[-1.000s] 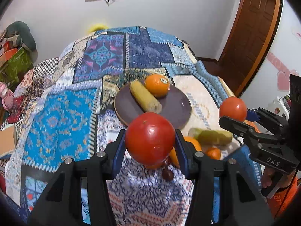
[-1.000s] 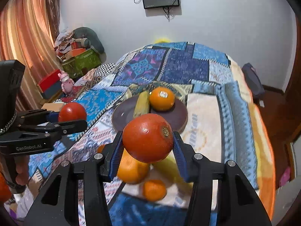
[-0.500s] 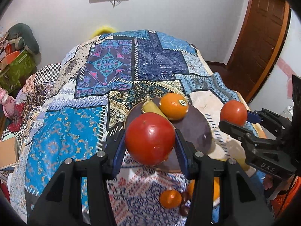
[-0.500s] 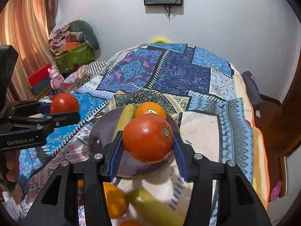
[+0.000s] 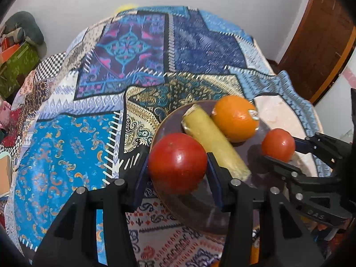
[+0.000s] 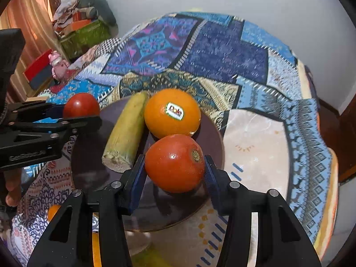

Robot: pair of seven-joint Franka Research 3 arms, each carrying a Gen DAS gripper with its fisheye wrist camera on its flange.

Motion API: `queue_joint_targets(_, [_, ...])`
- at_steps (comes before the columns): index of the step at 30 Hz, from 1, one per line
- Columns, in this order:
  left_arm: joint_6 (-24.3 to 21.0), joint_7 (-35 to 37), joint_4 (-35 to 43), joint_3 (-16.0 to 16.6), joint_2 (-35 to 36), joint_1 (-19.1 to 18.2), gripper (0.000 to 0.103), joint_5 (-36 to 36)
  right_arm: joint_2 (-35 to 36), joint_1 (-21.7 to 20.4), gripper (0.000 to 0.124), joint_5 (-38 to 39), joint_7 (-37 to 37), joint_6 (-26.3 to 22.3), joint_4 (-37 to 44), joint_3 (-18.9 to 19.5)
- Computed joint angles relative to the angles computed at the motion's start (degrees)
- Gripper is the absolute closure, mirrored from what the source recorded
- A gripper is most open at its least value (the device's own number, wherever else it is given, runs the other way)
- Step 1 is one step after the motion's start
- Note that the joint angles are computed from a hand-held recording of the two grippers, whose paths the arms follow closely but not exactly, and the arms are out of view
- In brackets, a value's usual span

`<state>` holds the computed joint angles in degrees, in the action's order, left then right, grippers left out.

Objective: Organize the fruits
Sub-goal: 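Carry both red tomatoes over the plate beside the corn and orange, then open both tools to set the tomatoes on the plate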

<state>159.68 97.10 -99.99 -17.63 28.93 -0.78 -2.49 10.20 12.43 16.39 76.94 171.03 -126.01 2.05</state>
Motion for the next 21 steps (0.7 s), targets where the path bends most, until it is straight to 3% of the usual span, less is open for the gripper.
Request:
queue_joint_targets(10, [-0.77,-0.73,2.73,0.88,2.62,-1.06,0.054,1.43,2.06,0.15,0.076,-1.67,-0.02,-5.38,3.7,-0.25])
queue_joint_targets(13, [-0.08,1.1,1.93,-1.06,2.16,0.59,0.053,0.18,2.27,-0.13,0.077,-0.84,-0.58,-6.12,4.1,0.11])
queue_joint_targets(18, [2.28,2.11,-1.03,-1.46,-0.63,1.01,0.053,-0.02,0.36,0.74,0.064,-1.98,0.61,-1.99,1.58,-0.58])
queue_joint_targets(21, [2.84,3.98,-3.35,-2.95,-3.03,2.48,0.053,-1.87,-2.19,0.73,0.063,-2.21,0.67,0.22,-0.72,-0.6])
